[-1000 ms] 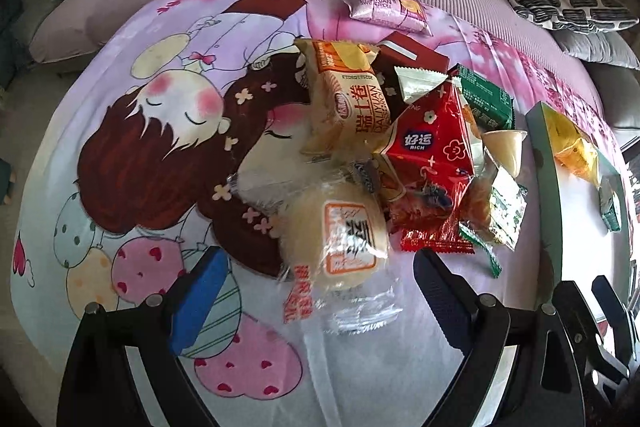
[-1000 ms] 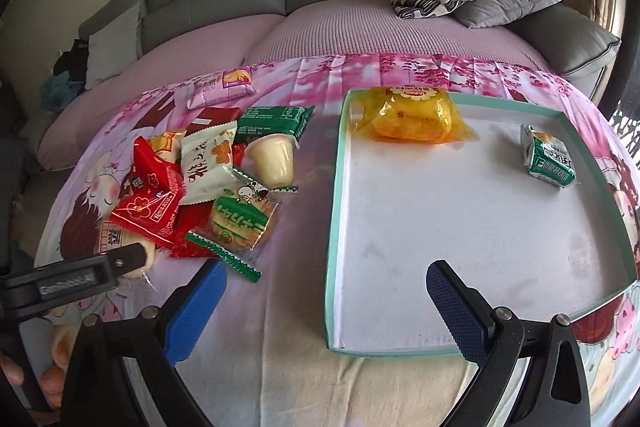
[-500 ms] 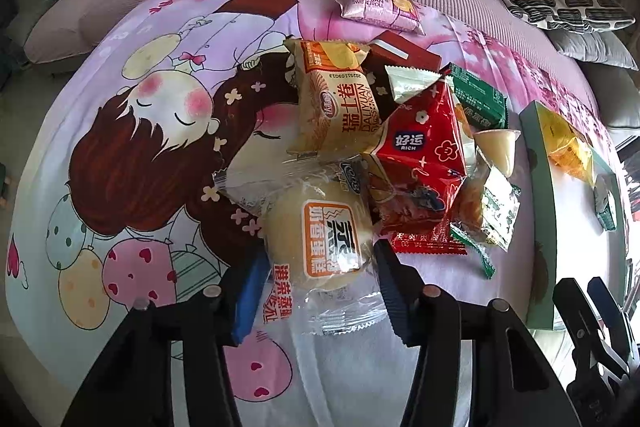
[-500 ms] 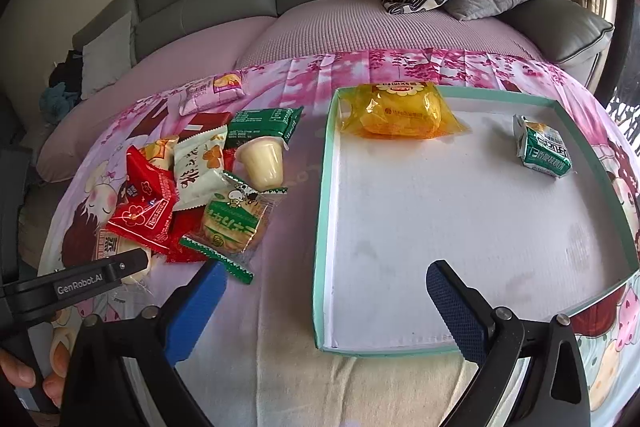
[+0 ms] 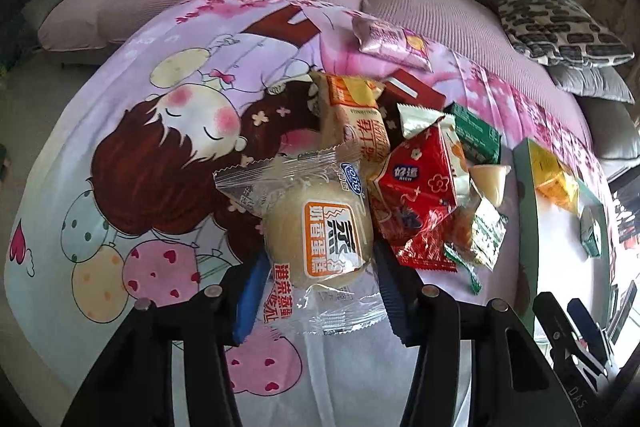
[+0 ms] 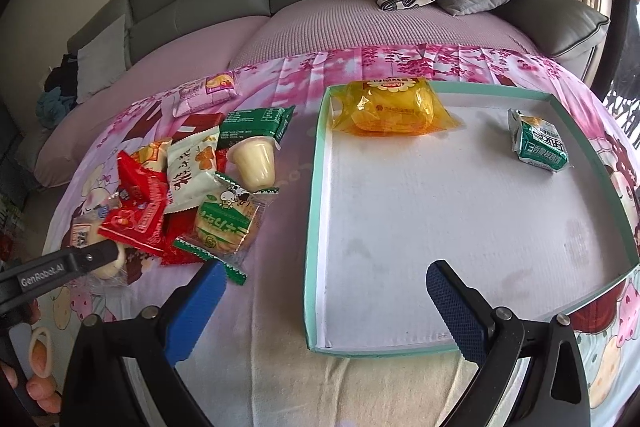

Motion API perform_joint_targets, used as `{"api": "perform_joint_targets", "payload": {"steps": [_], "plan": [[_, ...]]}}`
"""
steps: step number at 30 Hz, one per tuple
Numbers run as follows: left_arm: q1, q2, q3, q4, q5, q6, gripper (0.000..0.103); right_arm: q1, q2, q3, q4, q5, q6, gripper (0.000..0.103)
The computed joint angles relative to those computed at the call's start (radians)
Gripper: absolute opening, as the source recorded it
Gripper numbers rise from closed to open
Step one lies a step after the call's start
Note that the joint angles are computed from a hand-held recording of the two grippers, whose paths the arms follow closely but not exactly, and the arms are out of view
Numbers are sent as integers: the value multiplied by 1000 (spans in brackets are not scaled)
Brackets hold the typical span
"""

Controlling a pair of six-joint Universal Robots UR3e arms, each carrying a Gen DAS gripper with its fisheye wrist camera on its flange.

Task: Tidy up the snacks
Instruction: 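Move the left tool back over the pile to the clear-wrapped bun, then grasp the clear-wrapped bun with left tool while right tool grasps red pastry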

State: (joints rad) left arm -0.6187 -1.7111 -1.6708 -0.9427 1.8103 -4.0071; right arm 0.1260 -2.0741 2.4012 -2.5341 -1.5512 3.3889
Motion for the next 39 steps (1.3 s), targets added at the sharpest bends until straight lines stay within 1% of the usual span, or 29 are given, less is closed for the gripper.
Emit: {"api": "perform_joint_targets", "payload": {"steps": [8,11,17,23,28,31,34,37,39], "plan": [[9,18,-6,17,0,6,54,10,3,1,-19,-8,-3,101],[24,33,-21,38,-16,17,54,21,16,-8,-32,-11,-1,101],[59,65,-47,54,-29,31,54,73,80,-59,-72,-25,28,101],[117,104,-95,76,-60,51,54,206,250,-195,-114,-73,71,101],[171,99,-104,93,-107,111,54,289,410,-326,-124,-65,102,100],[207,106,-122,123,-157,148,54,319,490,-399,-122,-53,118,100],[230,102,-120,124,-172,178,54,338,555,-462,-107,-49,132,99],[272,119,-154,152,-220,205,54,353,618,-523,-89,-43,142,95],[291,131,-172,156,-231,215,54,356,655,-558,-74,-35,147,92]]}}
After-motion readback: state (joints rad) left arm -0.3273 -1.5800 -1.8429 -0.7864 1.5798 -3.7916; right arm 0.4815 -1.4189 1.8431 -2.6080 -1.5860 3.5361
